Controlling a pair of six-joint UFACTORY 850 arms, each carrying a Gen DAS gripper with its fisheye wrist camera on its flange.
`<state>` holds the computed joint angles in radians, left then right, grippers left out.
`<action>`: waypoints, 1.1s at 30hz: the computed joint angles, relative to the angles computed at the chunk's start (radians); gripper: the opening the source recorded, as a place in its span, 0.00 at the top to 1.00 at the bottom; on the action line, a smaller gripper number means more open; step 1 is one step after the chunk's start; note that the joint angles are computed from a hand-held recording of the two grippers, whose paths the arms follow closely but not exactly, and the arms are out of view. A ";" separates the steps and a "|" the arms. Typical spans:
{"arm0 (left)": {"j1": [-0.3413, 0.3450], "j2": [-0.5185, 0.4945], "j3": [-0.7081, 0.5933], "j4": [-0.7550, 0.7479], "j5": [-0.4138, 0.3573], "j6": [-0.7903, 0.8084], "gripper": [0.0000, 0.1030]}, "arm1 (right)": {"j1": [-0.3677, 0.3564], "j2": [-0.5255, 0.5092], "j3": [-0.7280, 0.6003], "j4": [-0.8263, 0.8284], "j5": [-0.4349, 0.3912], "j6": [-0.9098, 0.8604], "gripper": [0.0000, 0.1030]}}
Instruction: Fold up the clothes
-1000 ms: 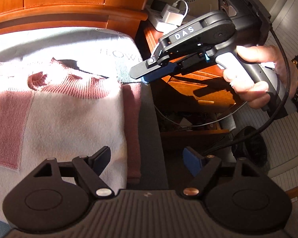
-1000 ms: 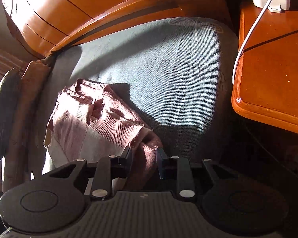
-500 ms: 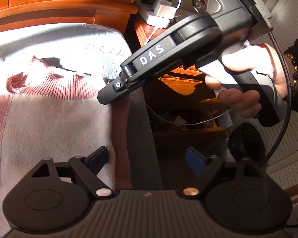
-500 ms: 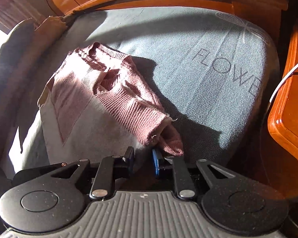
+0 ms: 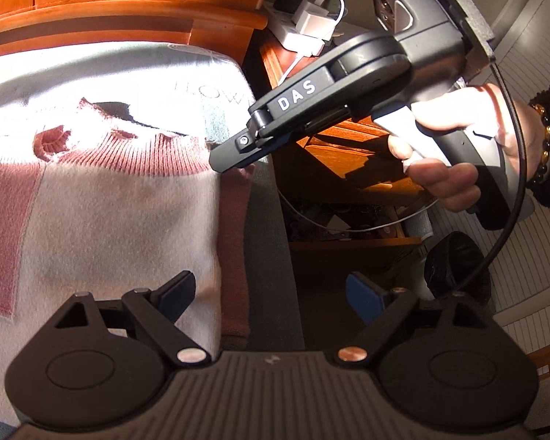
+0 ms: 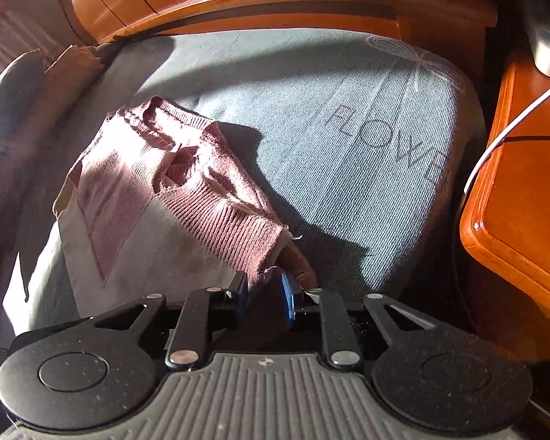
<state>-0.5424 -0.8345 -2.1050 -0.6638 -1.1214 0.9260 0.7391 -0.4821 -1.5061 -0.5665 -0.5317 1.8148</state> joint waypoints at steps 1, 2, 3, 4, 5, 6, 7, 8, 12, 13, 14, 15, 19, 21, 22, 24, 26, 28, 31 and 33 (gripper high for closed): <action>0.007 0.019 0.023 0.009 0.013 -0.008 0.14 | 0.003 -0.001 -0.009 -0.001 -0.002 -0.011 0.78; 0.015 0.038 0.046 0.019 0.024 -0.012 0.14 | 0.005 -0.003 -0.019 -0.002 -0.004 -0.021 0.78; 0.023 0.057 0.068 0.028 0.034 -0.017 0.14 | 0.008 -0.005 -0.028 -0.003 -0.006 -0.032 0.78; 0.029 0.079 0.096 0.040 0.048 -0.015 0.14 | 0.010 -0.006 -0.035 -0.002 0.001 -0.043 0.78; 0.033 0.100 0.128 0.047 0.060 -0.001 0.14 | 0.011 -0.009 -0.040 0.000 0.022 -0.055 0.78; 0.035 0.117 0.158 0.050 0.069 0.018 0.14 | 0.013 -0.014 -0.048 0.004 0.049 -0.073 0.78; 0.037 0.134 0.187 0.052 0.078 0.037 0.14 | 0.015 -0.022 -0.058 0.016 0.074 -0.100 0.78; 0.038 0.151 0.214 0.055 0.087 0.056 0.14 | 0.016 -0.034 -0.072 0.039 0.095 -0.140 0.78; 0.034 0.186 0.290 0.027 0.117 0.136 0.14 | 0.023 -0.096 -0.150 0.188 0.119 -0.365 0.78; 0.029 0.179 0.291 0.022 0.109 0.132 0.14 | 0.024 -0.112 -0.168 0.234 0.106 -0.425 0.78; 0.024 0.168 0.285 0.032 0.098 0.118 0.14 | 0.025 -0.126 -0.181 0.282 0.086 -0.475 0.77; 0.017 0.167 0.289 0.051 0.106 0.114 0.14 | 0.026 -0.142 -0.196 0.319 0.051 -0.507 0.78; 0.030 0.190 0.309 0.008 0.151 0.136 0.15 | 0.035 -0.107 -0.154 0.243 0.098 -0.397 0.79; 0.049 0.189 0.288 0.008 0.131 0.120 0.15 | 0.043 -0.074 -0.114 0.199 0.153 -0.358 0.76; 0.058 0.187 0.275 0.013 0.119 0.115 0.15 | 0.046 -0.065 -0.102 0.218 0.169 -0.378 0.72; 0.076 0.178 0.243 0.026 0.089 0.102 0.15 | 0.055 -0.056 -0.084 0.283 0.184 -0.440 0.71; 0.095 0.153 0.188 0.046 0.039 0.064 0.15 | 0.065 -0.049 -0.061 0.329 0.206 -0.455 0.71; 0.115 0.108 0.105 0.061 -0.006 -0.049 0.15 | 0.078 -0.043 -0.028 0.304 0.253 -0.376 0.69; 0.136 0.017 -0.042 0.019 -0.076 -0.242 0.15 | 0.102 -0.050 -0.003 0.133 0.330 -0.161 0.65; 0.142 -0.058 -0.154 -0.031 -0.136 -0.362 0.15 | 0.114 -0.077 -0.024 0.004 0.352 -0.025 0.64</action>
